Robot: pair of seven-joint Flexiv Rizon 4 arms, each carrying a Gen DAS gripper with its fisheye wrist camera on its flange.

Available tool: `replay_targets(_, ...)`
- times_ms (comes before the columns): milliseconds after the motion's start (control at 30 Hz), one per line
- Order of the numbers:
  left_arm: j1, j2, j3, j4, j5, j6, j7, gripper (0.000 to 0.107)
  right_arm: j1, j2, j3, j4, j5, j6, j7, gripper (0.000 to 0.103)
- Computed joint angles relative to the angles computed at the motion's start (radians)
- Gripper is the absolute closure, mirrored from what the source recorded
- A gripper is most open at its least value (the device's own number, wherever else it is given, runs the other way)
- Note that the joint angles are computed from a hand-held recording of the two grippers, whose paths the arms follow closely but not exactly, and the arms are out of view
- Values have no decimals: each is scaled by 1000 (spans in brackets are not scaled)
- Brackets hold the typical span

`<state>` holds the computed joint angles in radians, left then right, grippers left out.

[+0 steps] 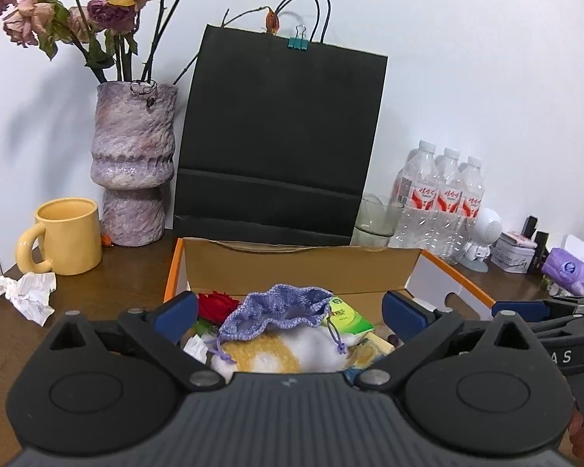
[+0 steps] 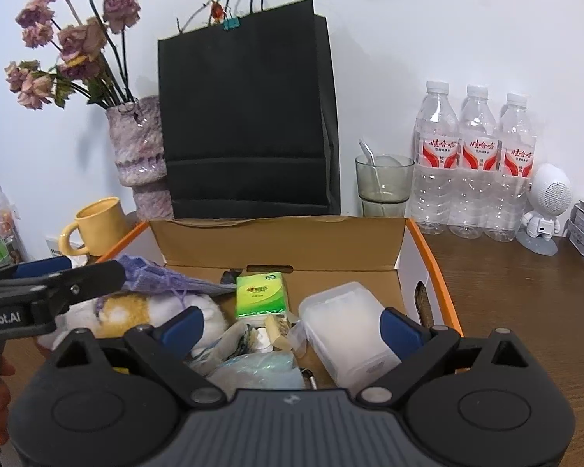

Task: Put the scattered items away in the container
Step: 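Grasp a clear packet with the left tool while the right tool grasps the last clear packet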

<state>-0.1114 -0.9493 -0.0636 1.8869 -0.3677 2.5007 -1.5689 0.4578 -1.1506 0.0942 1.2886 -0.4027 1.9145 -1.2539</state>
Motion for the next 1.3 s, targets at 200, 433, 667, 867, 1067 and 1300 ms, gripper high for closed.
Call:
replay_targets(200, -4, 29, 2, 97, 33, 71, -24, 4, 33, 76, -42, 166, 44, 125, -52, 6)
replay_targets(433, -19, 34, -3, 200, 26, 125, -56, 4, 47, 130, -37, 332, 57, 183, -131, 6)
replay_targets(667, -17, 25, -4, 238, 29, 124, -97, 4, 42, 100, -6, 342, 40, 133, -146, 9)
replay_targets(867, -34, 19, 8, 230, 12, 84, -73, 4, 80, 81, -28, 307, 63, 98, -159, 17)
replay_targets(1067, -38, 17, 10, 223, 9, 54, -66, 5, 28, 70, 31, 292, 9, 65, -152, 47)
replay_targets(1300, -77, 9, 19, 194, -39, 15, -23, 5, -5, 71, 59, 306, -27, 80, -156, 77)
